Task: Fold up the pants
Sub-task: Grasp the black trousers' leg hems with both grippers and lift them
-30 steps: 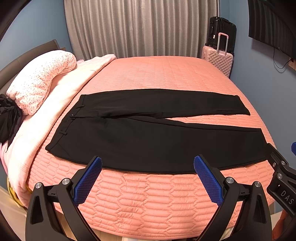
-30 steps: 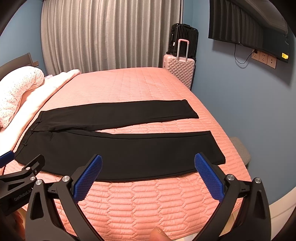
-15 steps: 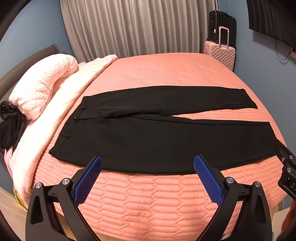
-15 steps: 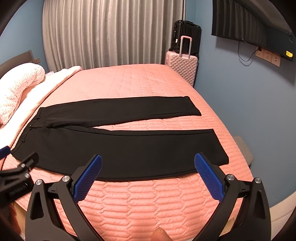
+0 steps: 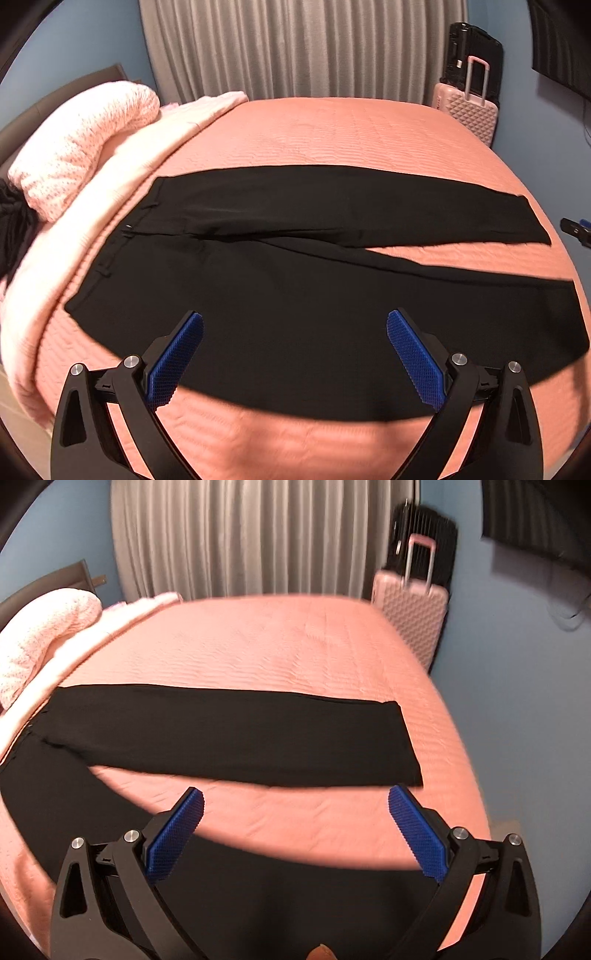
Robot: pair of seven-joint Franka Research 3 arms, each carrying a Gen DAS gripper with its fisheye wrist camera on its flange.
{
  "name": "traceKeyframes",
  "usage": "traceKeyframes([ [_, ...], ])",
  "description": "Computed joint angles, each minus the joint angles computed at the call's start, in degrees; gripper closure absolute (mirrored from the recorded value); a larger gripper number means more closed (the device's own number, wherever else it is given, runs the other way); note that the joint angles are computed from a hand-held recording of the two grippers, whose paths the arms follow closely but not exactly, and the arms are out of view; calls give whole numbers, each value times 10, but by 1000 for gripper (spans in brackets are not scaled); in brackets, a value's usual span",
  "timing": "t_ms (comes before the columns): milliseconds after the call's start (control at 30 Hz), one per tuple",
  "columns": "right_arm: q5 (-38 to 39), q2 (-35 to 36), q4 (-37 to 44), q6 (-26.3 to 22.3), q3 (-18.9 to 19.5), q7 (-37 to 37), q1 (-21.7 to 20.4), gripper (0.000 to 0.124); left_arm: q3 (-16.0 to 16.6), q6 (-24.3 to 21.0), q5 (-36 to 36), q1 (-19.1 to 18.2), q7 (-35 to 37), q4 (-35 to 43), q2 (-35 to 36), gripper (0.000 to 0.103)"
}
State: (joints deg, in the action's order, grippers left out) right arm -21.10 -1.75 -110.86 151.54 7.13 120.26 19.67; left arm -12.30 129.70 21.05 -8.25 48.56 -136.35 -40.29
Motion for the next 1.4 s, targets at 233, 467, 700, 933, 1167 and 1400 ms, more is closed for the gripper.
traceKeyframes([
  [233,182,178,178,1,-40,-207,-39,25,-9,64,15,17,-42,25,99,5],
  [467,304,348,401,-134,-40,-346,-73,26,-11,100,27,13,-64,50,167,5],
  [700,336,339,364,-90,-48,-407,-76,73,-4,121,30,12,-74,63,202,5],
  [933,320,325,357,-84,-60,-417,-60,118,39,150,30,41,-26,81,214,5],
  [1167,243,335,372,-102,-101,-317,-21,118,108,194,75,157,56,162,268,5],
  [1400,209,358,414,-143,-104,-263,-17,118,173,107,-122,247,238,394,473,6],
])
